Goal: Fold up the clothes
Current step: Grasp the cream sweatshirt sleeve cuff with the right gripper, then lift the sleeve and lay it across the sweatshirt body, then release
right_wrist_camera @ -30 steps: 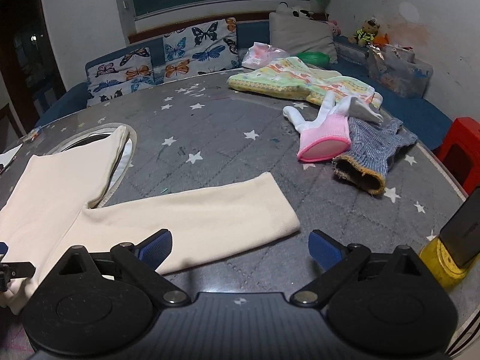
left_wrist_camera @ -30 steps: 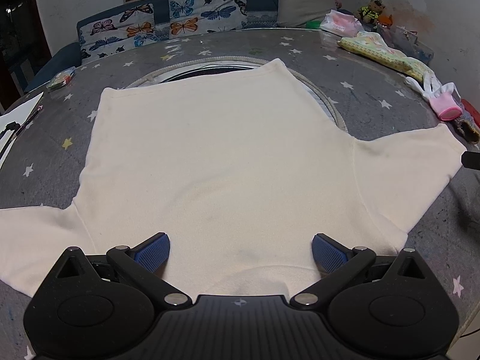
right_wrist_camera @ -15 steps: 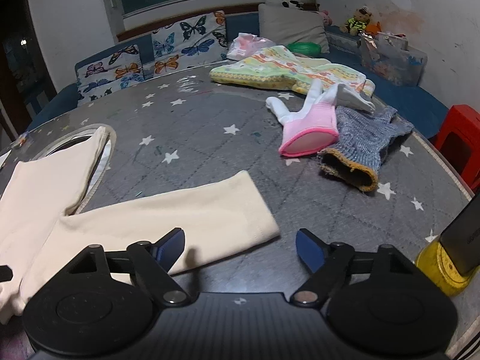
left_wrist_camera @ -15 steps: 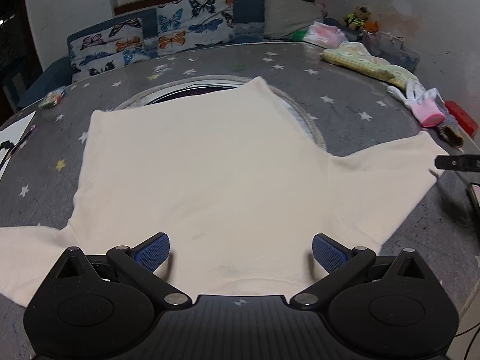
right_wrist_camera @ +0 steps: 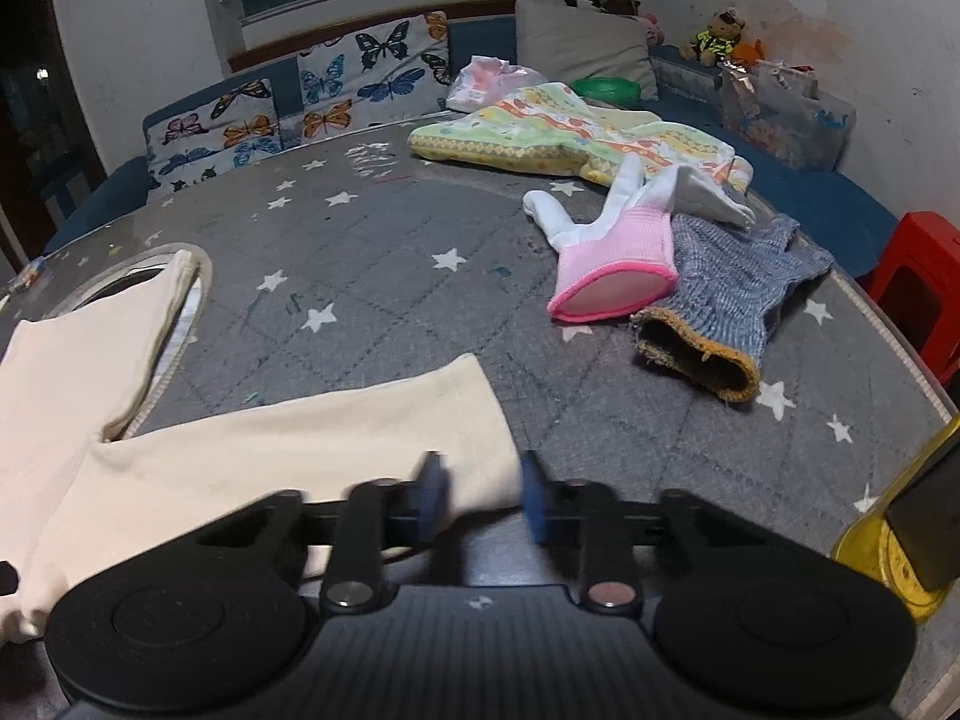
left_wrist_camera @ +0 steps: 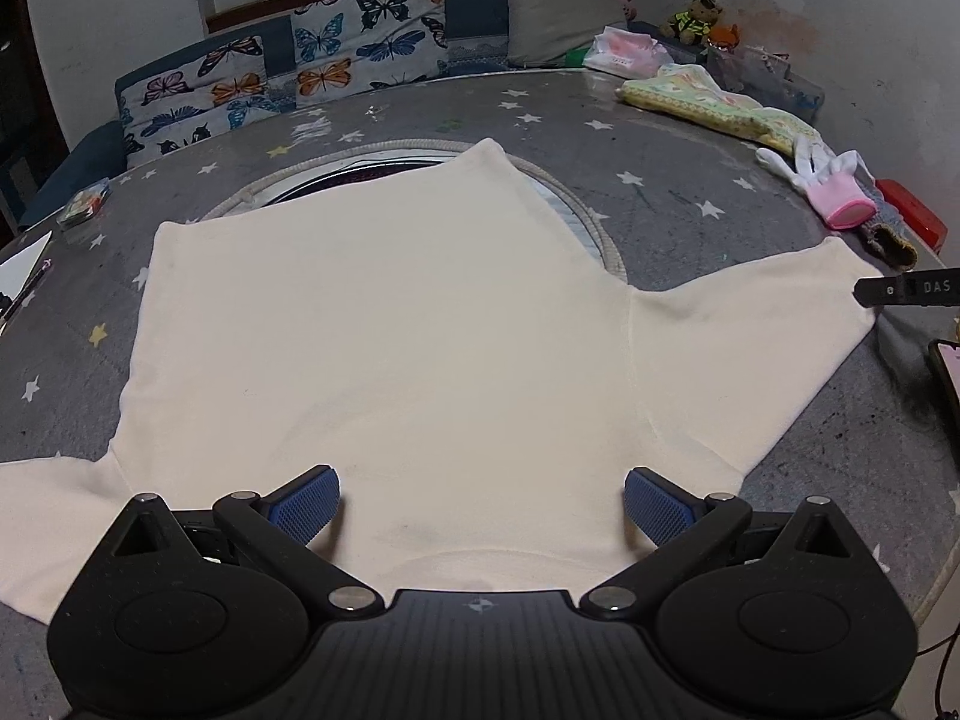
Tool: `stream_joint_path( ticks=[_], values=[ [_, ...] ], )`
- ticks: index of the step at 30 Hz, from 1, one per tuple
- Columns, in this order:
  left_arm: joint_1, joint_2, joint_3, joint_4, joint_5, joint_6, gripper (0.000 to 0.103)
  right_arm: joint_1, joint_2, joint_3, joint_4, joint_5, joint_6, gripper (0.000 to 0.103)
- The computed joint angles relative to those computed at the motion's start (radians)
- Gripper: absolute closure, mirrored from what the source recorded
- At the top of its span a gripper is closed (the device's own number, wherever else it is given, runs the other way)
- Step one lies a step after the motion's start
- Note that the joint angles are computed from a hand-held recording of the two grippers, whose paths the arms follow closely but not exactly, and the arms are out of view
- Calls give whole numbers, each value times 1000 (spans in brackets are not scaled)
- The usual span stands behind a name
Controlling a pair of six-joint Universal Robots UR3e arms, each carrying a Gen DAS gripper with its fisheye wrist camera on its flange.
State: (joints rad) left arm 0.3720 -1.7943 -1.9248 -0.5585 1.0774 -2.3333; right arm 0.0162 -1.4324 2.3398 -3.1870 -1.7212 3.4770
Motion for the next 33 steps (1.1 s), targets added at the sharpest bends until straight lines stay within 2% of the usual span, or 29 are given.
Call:
stream_joint_path(
  ticks=[3, 8, 15, 21, 33],
  values=[
    [10, 6, -8, -2, -4, 10, 0, 5, -13, 9, -23, 6, 11, 91],
    [40, 13, -12, -6, -18, 19, 0, 27, -89, -1, -26, 66, 39, 91],
    [118, 34, -29, -38, -58, 52, 0, 151, -102, -182, 43, 140, 61, 92],
    [212, 53, -37, -79, -106, 92, 0, 289, 15, -435, 120, 152, 50, 92],
    [360, 44, -4, -147, -156, 118, 0, 488, 413, -968, 312, 172, 34, 92]
  ],
)
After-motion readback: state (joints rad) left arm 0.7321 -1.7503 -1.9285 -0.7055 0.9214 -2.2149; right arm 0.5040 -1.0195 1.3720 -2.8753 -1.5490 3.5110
